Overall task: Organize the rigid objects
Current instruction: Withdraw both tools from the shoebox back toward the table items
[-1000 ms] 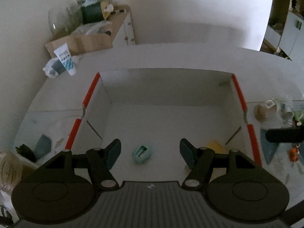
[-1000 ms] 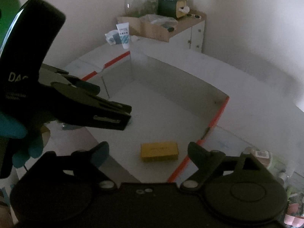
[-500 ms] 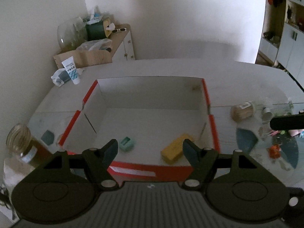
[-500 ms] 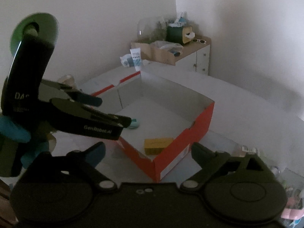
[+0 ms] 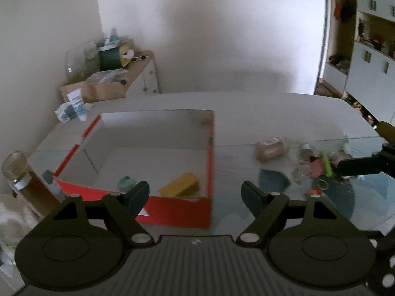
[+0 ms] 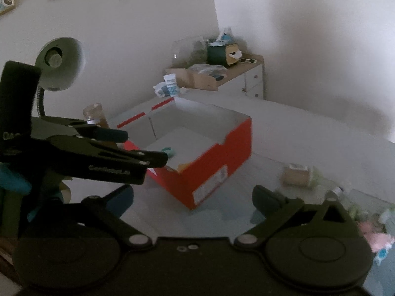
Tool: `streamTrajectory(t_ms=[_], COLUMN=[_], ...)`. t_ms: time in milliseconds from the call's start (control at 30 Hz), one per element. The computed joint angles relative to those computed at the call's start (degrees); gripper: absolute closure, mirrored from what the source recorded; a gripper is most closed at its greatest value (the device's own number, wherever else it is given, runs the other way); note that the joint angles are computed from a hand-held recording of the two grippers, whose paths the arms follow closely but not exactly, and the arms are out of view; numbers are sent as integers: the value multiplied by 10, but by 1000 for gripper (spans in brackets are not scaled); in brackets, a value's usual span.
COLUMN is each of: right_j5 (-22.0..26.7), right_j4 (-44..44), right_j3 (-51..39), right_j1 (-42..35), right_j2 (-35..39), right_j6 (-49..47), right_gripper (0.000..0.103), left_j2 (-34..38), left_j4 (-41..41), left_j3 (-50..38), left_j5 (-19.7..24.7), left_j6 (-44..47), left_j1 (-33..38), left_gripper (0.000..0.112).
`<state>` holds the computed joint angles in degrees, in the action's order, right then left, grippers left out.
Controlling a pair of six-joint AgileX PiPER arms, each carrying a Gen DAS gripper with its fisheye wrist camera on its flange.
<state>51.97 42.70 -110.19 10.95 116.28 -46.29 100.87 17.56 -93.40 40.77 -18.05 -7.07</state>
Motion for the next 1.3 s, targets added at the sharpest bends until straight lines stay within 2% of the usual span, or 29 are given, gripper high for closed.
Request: streamTrajectory(t_ms=[200, 333, 533, 633, 700, 767, 833, 967, 1033, 1167, 1300], right_j5=[-8, -13, -15, -21, -25, -34, -38, -48, -58, -63, -46], right_j4=[27, 31, 15, 7, 0, -5, -18, -48, -70, -107, -134], right_j3=[67, 99, 117, 116, 108, 105, 91, 49, 26, -37, -122], right_j1=[-47, -84, -135, -152, -163, -172, -181, -197, -203, -209, -215], right_j2=[-33, -46, -45, -40, -32, -26, -13, 23, 45, 100, 163], right_j6=[-46, -60, -50, -44, -44, -54, -50, -27, -20, -6, 37], right_gripper=[0, 0, 1, 0, 0, 0, 0, 1, 1, 1, 6], left_j2=[14, 19, 42, 59, 71, 83, 97, 140, 167, 218, 266], left_j4=[60, 43, -42, -50, -53, -55, -53, -54, -68, -37, -40], left_j3=[-4, 0, -13, -20, -24, -27, -35, -81, -113, -170, -224], left_j5=[13, -4, -37, -50, -61, -75, -86, -74, -62, -35, -9], left_j6=[-69, -70, -28, -34, -43, -55, -62, -62, -47, -66, -60], left_j1=[-51, -65, -73, -84, -91, -97, -104, -119, -124, -142, -152], left_gripper=[27, 27, 27, 26, 15, 9, 9, 9, 9, 9, 9])
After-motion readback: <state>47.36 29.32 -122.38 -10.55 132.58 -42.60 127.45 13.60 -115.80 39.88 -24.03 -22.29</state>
